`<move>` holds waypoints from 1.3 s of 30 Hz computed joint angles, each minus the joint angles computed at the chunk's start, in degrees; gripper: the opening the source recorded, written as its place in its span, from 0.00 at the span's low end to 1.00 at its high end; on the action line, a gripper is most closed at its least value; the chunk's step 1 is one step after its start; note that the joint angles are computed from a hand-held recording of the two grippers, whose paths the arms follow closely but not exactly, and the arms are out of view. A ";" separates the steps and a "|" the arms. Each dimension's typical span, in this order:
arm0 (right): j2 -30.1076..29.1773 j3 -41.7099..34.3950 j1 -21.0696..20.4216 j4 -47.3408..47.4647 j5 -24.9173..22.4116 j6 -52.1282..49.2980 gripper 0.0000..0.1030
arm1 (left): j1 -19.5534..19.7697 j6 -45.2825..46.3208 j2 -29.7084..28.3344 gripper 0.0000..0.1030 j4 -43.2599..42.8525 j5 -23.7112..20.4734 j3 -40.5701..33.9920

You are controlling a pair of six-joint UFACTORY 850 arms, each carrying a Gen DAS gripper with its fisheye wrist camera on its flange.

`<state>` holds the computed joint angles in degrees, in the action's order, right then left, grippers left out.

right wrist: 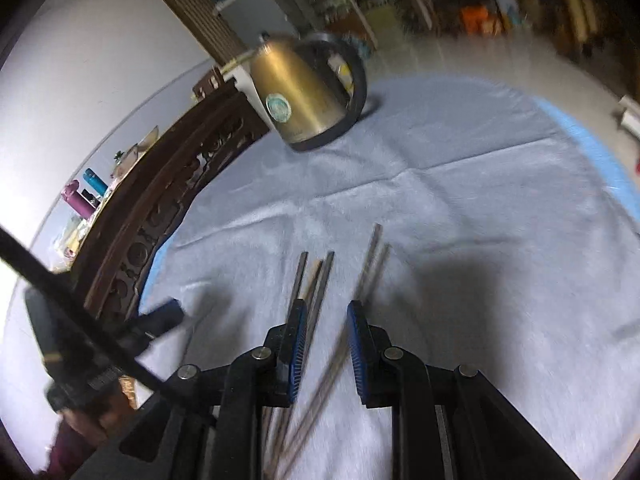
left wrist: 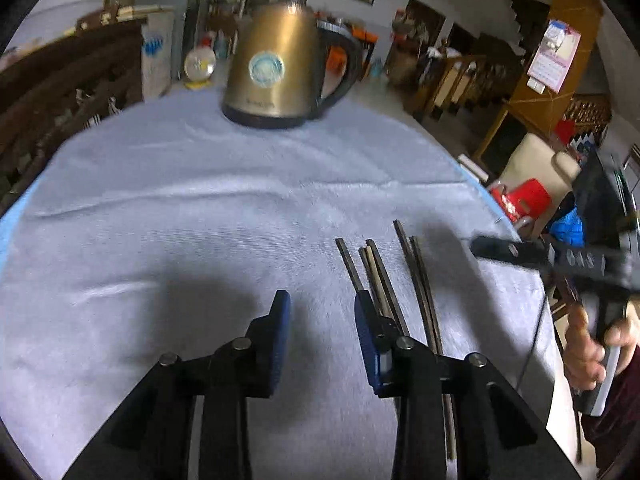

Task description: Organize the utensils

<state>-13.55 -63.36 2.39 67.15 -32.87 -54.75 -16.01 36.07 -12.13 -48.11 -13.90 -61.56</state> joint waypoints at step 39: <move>-1.99 -4.50 0.13 3.23 5.37 -1.29 0.07 | -1.94 -32.72 -14.56 0.06 25.25 -10.28 -19.96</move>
